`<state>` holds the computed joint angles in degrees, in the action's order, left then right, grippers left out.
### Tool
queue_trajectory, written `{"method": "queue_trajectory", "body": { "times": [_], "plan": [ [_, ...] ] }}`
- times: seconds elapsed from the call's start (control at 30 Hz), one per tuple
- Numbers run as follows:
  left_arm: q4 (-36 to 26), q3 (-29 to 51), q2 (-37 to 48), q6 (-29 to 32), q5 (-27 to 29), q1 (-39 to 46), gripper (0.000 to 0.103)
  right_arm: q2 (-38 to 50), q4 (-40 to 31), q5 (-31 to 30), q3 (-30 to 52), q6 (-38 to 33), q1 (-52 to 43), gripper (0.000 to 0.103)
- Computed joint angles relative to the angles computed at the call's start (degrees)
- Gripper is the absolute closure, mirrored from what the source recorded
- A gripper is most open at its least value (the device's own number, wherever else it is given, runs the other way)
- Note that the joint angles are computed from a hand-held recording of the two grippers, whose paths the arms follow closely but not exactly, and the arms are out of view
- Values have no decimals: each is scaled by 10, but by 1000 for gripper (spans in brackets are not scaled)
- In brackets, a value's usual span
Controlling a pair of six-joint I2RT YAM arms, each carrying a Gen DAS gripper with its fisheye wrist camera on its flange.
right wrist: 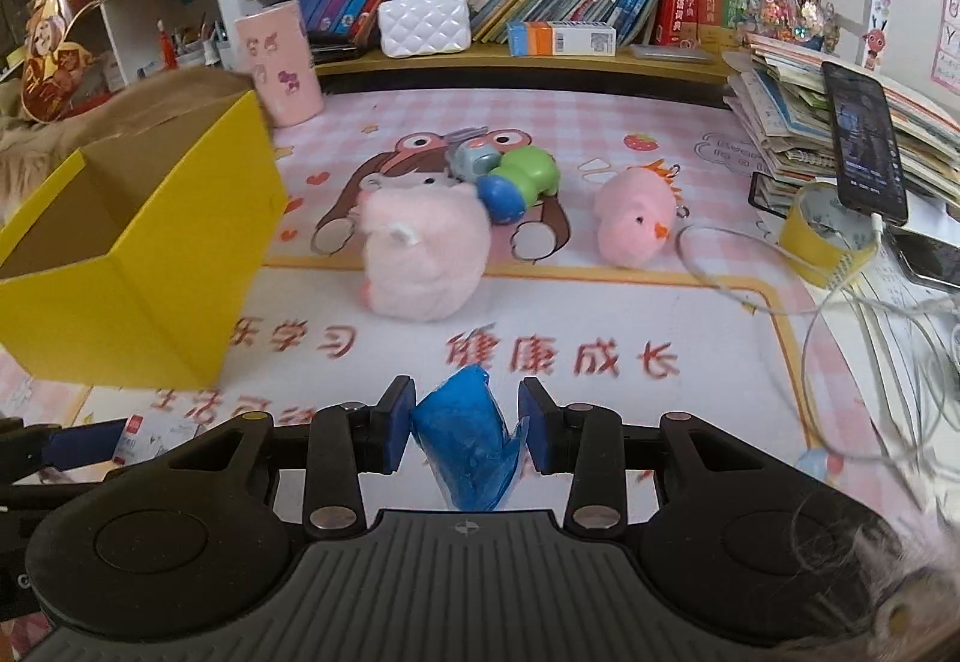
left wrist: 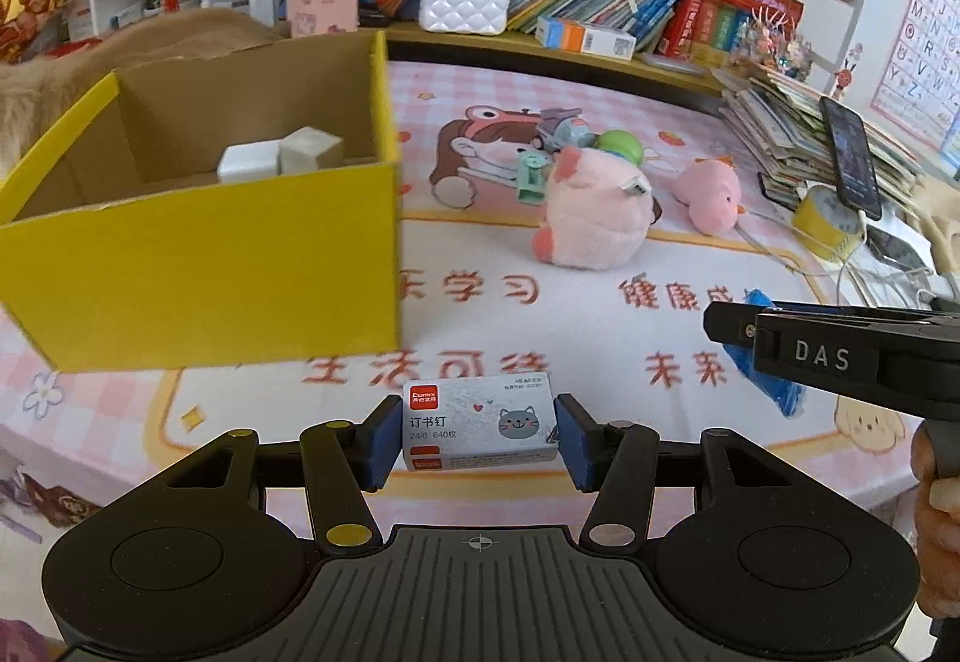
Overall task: Organize objects
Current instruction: 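Carry the stapler box and blue bag with both grippers into the yellow box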
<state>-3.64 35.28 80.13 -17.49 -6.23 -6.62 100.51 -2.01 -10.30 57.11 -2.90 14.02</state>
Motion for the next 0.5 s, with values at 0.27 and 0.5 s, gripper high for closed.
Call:
{"method": "queue_trajectory", "body": {
  "times": [0.27,0.5],
  "plan": [
    [-33,-79,-116,50,58,86,51,-75,12,57,-86,50,75,68],
    [-81,-125,-210,136,123,186,51,-113,23,107,-136,110,155,68]
  ]
}}
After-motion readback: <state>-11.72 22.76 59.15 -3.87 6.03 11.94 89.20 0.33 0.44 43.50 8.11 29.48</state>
